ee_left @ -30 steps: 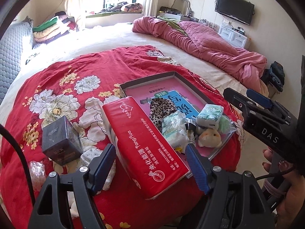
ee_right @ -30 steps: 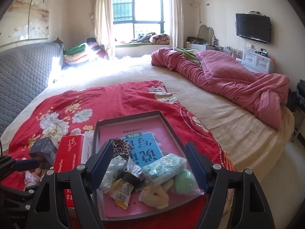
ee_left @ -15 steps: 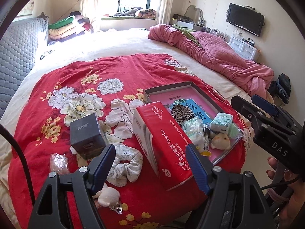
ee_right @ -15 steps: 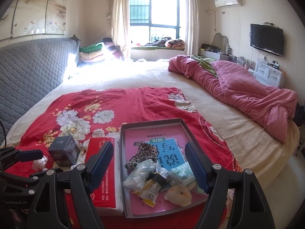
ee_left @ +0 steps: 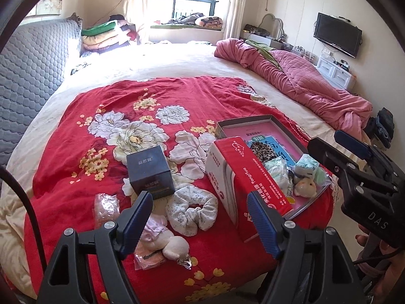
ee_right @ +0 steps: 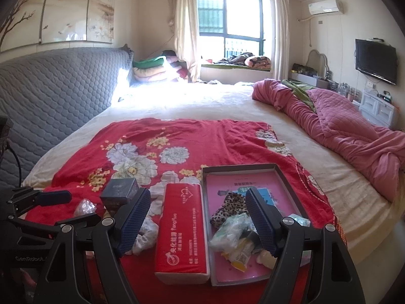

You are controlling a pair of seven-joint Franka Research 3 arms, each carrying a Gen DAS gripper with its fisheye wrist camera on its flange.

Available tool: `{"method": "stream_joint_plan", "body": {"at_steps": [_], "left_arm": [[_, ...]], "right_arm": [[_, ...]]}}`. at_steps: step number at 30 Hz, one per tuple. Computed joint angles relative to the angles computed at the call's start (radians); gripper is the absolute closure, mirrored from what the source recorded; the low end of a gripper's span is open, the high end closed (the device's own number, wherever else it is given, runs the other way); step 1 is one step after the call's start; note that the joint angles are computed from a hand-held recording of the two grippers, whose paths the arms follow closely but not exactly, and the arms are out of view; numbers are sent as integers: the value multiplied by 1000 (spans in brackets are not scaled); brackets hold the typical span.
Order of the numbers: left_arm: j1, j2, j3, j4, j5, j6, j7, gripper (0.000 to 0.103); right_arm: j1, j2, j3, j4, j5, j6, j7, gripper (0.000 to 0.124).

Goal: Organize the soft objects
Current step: 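Move both grippers back over the remaining pile of soft items, then grasp the clear plastic bag with the left gripper while the right grasps the pink-hat plush toy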

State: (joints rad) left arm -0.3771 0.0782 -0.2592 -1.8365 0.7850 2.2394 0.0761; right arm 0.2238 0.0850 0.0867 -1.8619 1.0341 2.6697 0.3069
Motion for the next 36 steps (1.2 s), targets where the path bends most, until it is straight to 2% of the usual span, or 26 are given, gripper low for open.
{"method": "stream_joint_plan", "body": {"at_steps": [22, 36], "left_arm": [[44, -173, -34, -188, -44, -57, -71, 26], [109, -338, -45, -404, -126, -46, -153, 26]], "right_arm": [[51, -75, -7, -71, 32, -88, -102, 45], [74, -73, 2, -115, -61, -211, -130, 45]]}}
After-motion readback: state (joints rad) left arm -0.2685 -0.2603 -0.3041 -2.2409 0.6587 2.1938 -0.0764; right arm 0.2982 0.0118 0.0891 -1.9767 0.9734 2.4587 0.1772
